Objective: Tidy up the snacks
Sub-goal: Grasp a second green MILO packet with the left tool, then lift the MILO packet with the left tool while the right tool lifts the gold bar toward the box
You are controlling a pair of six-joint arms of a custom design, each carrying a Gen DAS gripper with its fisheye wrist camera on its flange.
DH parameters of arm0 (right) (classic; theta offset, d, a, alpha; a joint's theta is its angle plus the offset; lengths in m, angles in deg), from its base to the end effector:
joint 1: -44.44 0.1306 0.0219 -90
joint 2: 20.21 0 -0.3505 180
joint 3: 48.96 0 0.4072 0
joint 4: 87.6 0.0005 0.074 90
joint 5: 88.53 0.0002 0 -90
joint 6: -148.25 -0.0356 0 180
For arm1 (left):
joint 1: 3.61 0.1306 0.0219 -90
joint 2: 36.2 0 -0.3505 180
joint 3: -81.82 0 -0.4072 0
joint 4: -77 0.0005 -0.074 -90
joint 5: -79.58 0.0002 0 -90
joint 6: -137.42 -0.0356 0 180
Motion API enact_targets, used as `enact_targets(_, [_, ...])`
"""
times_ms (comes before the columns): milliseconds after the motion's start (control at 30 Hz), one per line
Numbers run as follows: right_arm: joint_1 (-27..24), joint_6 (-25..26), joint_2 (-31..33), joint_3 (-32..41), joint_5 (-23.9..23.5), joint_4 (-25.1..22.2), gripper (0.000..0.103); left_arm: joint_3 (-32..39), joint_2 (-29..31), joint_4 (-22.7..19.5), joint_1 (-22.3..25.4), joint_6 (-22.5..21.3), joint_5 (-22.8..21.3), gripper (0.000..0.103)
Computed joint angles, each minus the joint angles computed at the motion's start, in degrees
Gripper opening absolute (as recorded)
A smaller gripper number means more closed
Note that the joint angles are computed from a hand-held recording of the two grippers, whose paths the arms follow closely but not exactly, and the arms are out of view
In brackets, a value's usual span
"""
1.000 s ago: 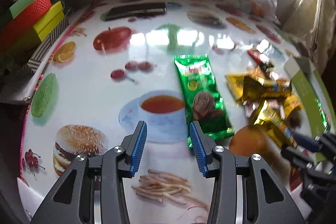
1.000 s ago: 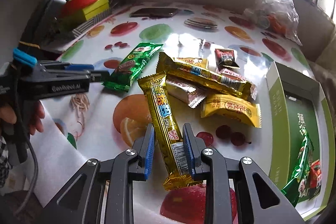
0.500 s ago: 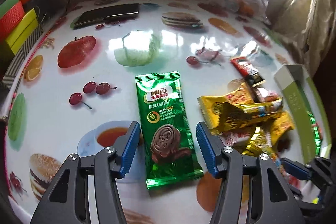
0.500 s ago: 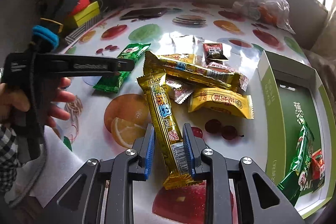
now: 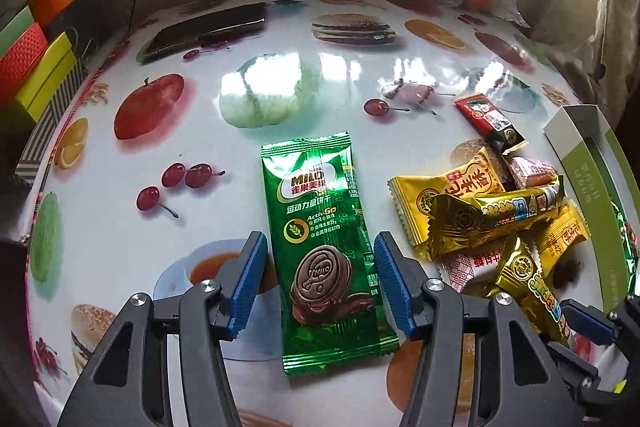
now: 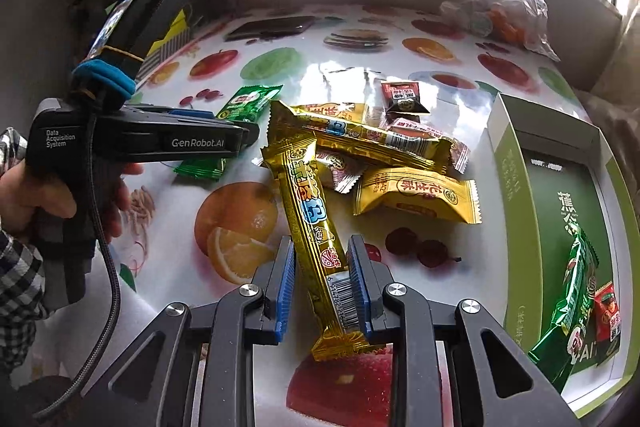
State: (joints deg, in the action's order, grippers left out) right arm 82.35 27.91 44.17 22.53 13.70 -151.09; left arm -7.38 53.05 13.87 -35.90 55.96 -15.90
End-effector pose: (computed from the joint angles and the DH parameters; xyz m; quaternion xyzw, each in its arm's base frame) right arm 0.2688 0.1992 0.4063 -0.0321 0.9518 0.0769 0.2952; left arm 0.4042 -0.2520 0.3957 0.1878 0.9500 -0.0421 0.2460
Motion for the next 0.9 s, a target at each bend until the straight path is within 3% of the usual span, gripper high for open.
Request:
enact_targets(233, [-0.09, -0.30, -0.13, -0.28, -0.07, 0.08, 0.025, -0.81, -0.66, 1.21, -0.03, -0.27, -0.16, 0.045])
enact_targets(900, [1.02, -1.03, -0.03, -0.26, 1.20, 0.41, 0.025, -3.30, -4.81, 2.76, 0.86, 0.05, 2.03, 0.042])
